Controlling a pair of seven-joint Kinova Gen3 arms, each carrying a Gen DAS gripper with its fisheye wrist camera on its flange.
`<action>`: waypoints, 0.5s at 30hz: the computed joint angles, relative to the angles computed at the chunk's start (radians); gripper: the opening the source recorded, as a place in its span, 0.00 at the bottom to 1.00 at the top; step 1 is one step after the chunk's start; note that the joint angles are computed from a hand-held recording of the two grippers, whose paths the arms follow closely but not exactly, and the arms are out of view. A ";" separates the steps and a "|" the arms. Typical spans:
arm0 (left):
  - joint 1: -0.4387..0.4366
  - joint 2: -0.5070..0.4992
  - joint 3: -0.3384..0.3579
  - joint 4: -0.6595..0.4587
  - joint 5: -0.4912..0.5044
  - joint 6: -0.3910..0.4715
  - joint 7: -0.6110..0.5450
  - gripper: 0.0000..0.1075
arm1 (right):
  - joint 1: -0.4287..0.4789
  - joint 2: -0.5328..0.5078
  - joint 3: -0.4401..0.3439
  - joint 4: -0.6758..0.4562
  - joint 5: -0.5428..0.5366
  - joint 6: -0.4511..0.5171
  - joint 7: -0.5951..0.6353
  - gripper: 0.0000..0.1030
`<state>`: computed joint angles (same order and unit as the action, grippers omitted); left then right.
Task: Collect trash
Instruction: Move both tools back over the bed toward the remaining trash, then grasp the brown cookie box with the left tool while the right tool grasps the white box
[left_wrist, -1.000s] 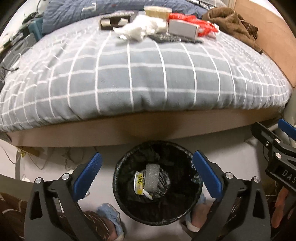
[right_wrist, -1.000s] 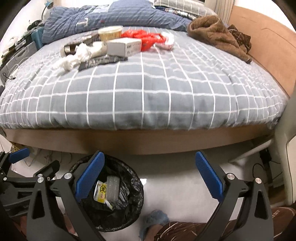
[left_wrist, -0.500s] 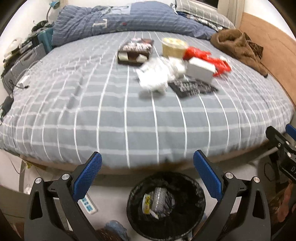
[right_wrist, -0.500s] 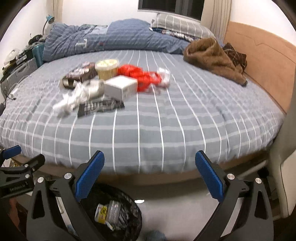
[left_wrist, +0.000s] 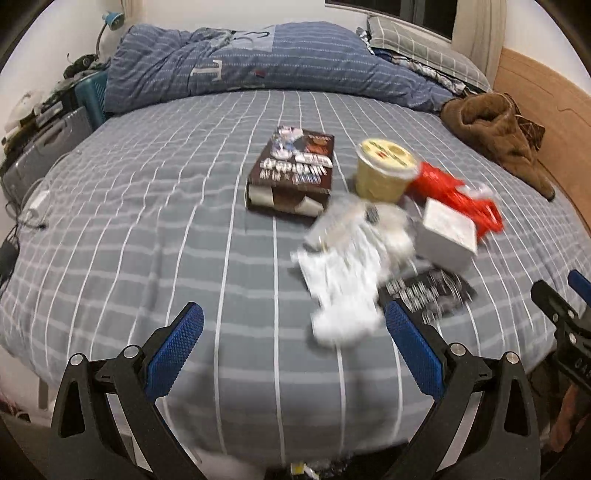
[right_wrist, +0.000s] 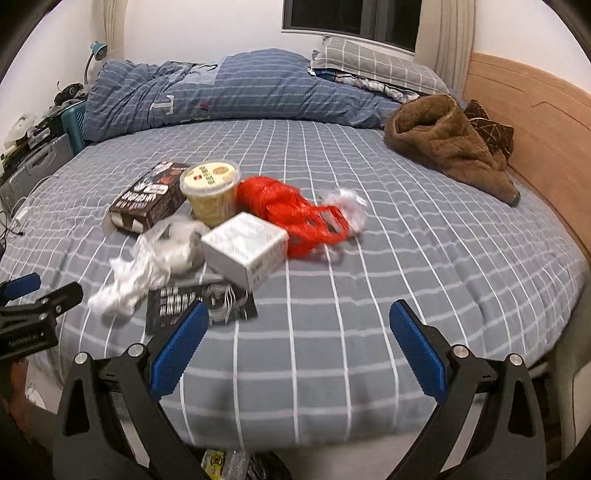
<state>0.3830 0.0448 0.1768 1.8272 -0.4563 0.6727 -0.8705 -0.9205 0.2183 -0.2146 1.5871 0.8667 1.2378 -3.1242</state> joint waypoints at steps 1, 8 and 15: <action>-0.009 0.023 -0.006 -0.022 0.006 -0.004 -0.014 0.90 | 0.014 0.010 0.005 -0.011 -0.003 -0.017 0.019 0.92; -0.033 0.166 -0.059 -0.176 0.087 -0.008 -0.138 0.90 | 0.071 0.092 0.058 -0.090 -0.052 -0.108 0.130 0.92; -0.030 0.287 -0.104 -0.309 0.151 0.011 -0.239 0.90 | 0.094 0.155 0.110 -0.145 -0.123 -0.174 0.210 0.92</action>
